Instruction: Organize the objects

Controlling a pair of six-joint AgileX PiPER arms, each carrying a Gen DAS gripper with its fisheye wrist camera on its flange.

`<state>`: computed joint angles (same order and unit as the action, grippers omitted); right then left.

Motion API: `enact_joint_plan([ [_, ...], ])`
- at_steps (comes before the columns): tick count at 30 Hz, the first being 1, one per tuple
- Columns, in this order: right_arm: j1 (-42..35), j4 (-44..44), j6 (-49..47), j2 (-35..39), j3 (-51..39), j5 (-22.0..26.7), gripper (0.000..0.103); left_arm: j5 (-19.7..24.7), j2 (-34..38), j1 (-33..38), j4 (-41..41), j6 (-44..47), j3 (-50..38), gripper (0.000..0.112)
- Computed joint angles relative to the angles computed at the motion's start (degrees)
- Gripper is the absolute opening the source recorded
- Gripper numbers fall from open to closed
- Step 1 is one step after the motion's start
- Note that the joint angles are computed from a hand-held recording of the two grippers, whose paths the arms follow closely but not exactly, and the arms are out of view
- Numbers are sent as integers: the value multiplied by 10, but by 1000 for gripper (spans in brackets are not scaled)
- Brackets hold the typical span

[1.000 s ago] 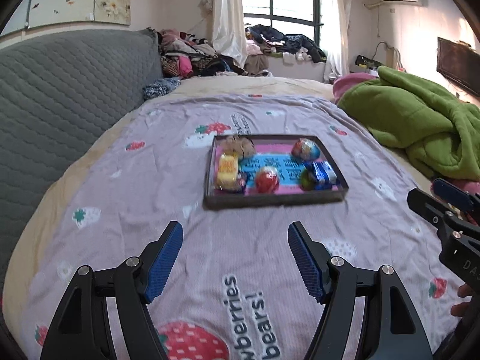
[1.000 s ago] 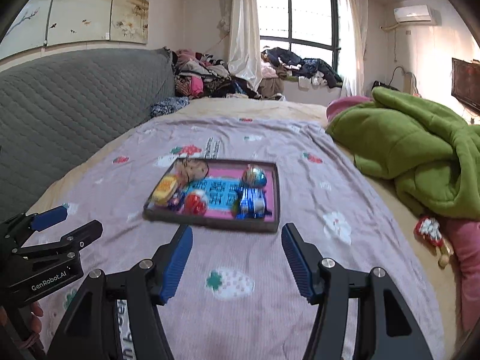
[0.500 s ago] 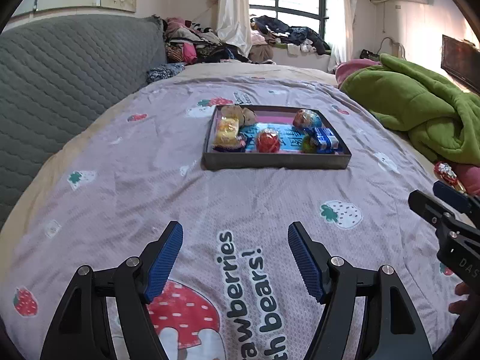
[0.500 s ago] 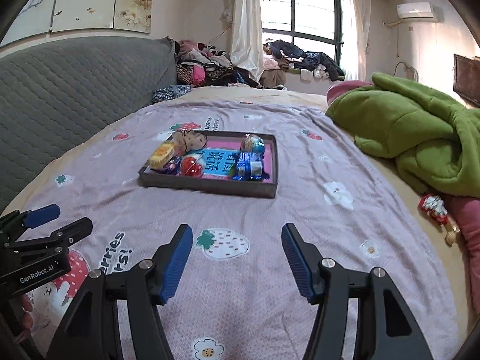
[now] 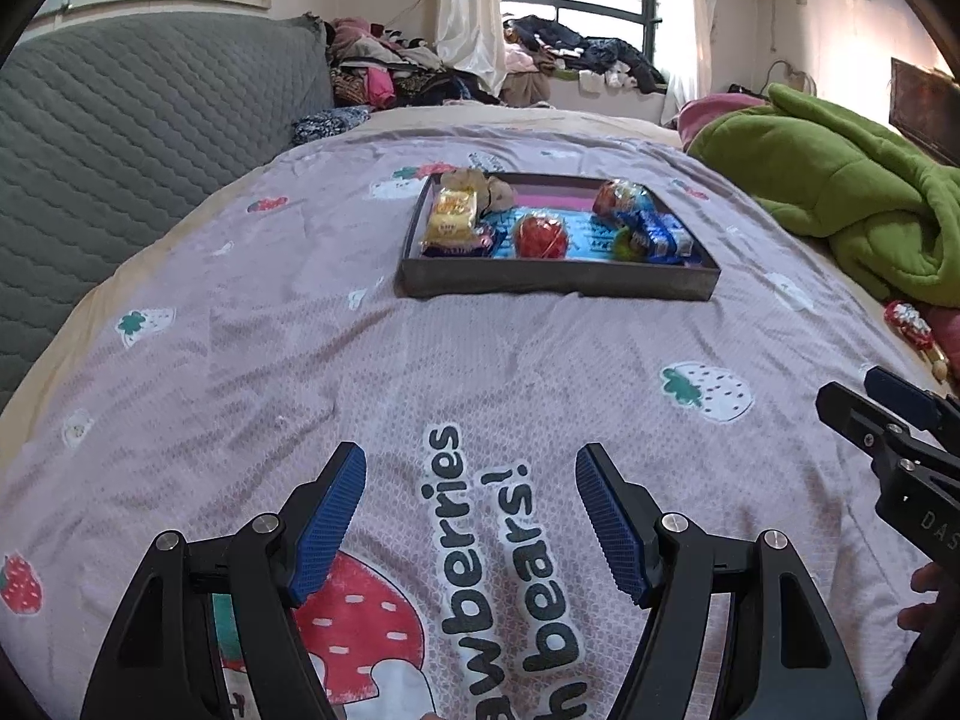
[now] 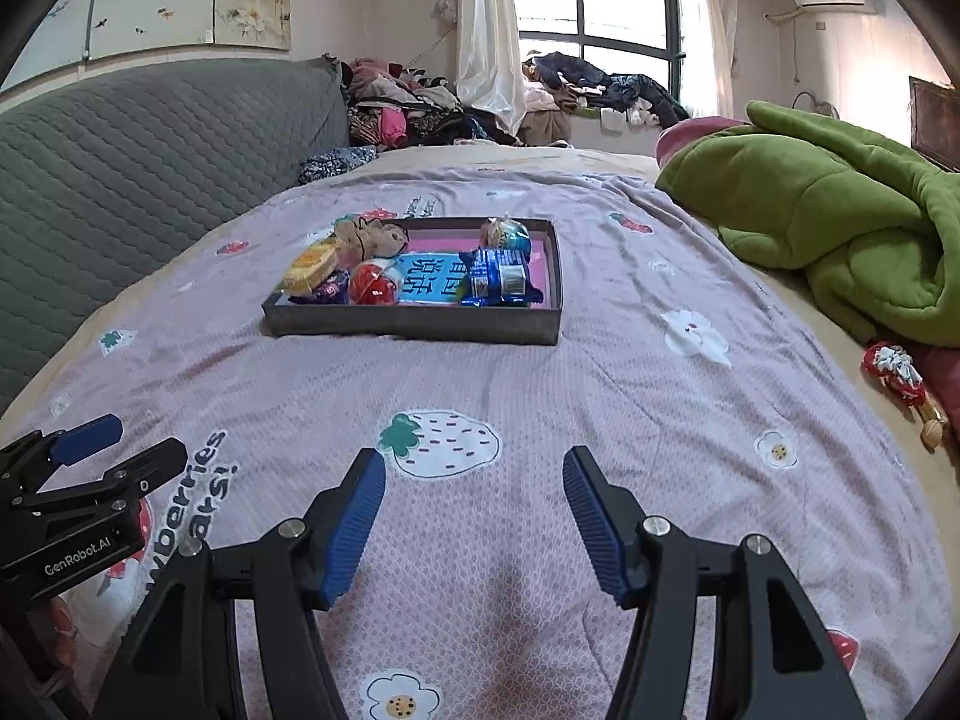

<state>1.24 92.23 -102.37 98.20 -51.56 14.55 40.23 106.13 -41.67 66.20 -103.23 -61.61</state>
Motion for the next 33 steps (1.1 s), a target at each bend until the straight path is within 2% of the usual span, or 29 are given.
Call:
enact_joint_plan([
  [4, 5, 39, -41, 4, 4, -5, 61, -8, 9, 4, -2, -2, -1, 74],
  [11, 7, 45, -49, 8, 5, -4, 61, -17, 7, 10, 6, -16, 7, 74],
  [33, 8, 10, -10, 13, 1, -7, 61, -18, 10, 13, 7, -19, 8, 74],
])
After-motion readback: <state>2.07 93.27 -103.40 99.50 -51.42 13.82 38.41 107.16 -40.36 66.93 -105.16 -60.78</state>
